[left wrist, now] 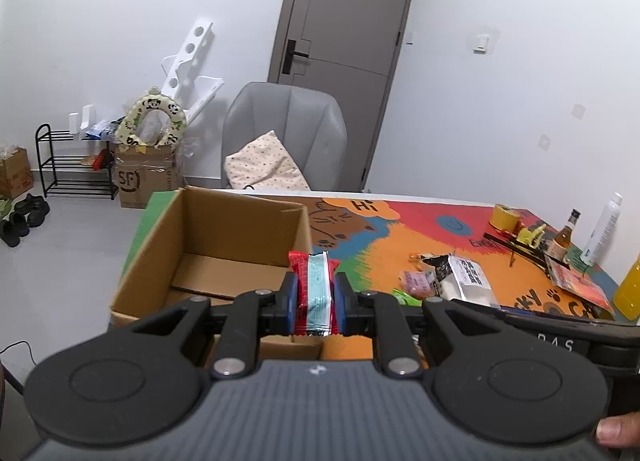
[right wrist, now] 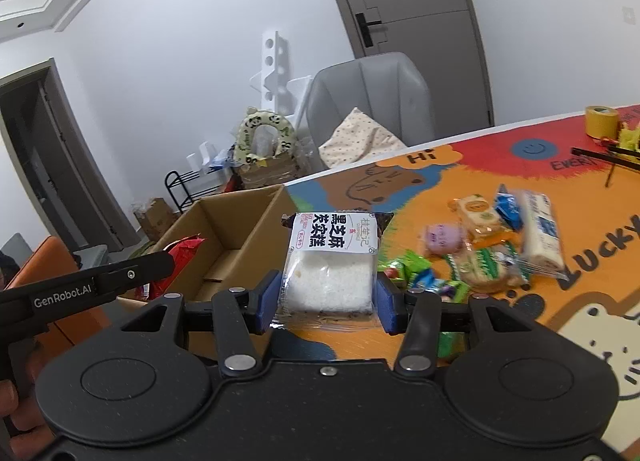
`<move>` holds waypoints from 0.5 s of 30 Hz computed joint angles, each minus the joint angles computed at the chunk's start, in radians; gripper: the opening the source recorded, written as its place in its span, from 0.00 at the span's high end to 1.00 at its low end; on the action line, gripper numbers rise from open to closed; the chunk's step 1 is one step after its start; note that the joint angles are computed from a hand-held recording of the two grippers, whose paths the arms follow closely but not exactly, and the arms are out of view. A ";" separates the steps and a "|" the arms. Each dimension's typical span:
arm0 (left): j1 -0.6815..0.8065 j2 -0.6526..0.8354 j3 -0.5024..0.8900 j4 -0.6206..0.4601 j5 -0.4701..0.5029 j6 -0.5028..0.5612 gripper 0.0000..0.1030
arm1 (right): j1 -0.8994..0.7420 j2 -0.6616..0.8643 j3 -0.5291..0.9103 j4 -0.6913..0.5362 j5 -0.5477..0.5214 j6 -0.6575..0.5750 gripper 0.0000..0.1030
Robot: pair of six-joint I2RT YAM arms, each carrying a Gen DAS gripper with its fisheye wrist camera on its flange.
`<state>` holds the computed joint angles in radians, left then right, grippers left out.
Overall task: Organize snacks
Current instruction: 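Carry the red bar and bread pack to the cardboard box and release the bar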
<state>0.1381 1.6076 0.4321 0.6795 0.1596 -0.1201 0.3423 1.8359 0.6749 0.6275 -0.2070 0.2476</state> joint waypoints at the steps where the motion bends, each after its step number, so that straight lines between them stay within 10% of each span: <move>1: 0.010 0.002 0.003 0.002 0.002 0.004 0.83 | 0.006 0.004 0.011 -0.007 0.001 0.001 0.54; 15: 0.131 0.099 0.104 -0.032 0.062 0.027 0.83 | 0.093 0.074 0.152 -0.095 0.035 0.014 0.54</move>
